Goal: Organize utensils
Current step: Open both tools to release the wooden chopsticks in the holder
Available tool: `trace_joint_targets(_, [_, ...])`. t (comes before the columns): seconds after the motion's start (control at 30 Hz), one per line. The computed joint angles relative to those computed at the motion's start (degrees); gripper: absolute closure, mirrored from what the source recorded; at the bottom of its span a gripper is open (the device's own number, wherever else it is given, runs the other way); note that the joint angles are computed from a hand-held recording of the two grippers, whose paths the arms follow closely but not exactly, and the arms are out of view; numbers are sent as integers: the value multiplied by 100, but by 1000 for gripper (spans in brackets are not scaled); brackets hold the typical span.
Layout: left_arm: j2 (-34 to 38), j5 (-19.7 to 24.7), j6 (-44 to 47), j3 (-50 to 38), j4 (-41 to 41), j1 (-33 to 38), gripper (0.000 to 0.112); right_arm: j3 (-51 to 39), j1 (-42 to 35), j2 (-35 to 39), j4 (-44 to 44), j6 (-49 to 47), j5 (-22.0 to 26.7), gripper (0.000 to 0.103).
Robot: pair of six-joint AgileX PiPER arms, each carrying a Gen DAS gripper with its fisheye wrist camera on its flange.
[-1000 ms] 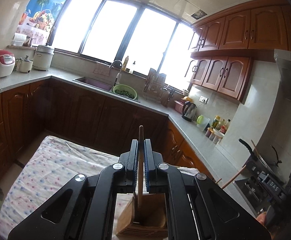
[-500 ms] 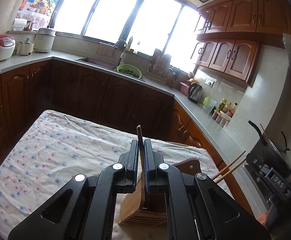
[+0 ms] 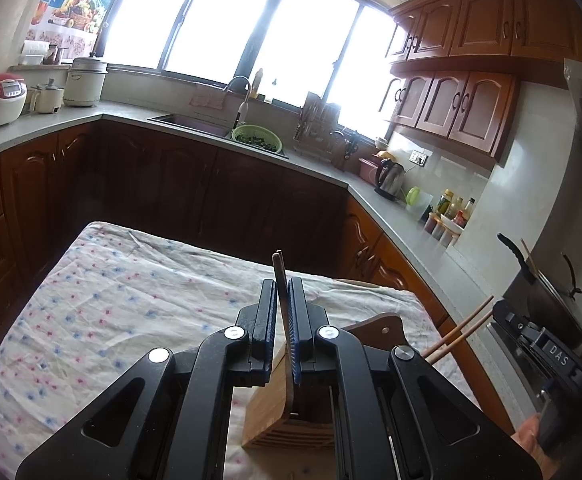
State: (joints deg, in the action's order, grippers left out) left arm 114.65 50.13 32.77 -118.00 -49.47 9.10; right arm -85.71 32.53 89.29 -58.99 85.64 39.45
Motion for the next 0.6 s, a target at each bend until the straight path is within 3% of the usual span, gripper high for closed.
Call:
trace_joint_targets(0.13, [10,85,-39,-59,69,7,100,-2,-50,-8,146,-104,-50,94])
trace_joint_targets(0.2, [-11,88,-100,-62,101,26,75,82,-90,-61,166,-35,-130,93])
trace_joint_targets(0.27, [-122,-38,-77,110,84,51,61,198,-114,-143,138,90,-214,89])
trace_joint_targets(0.33, [-151,37,-77,131,44,114,57,306,-106,-233,54,242,-270,68])
trace_joint_targets(0.43, [-303,70,-19,347,-61,238,38,502,6,-424,-229,600,-239,41])
trace_joint_targets(0.5, [-491,24,85,645,-160,338,24,691,96,-600,-435,875,-254,29])
trace_joint_targets(0.53, [-587,10,152,795,-215,394,23,788,150,-691,-530,992,-260,22])
trace_joint_targets(0.6, [-789,41,372,1111,-336,517,22,973,312,-857,-728,1210,-175,18])
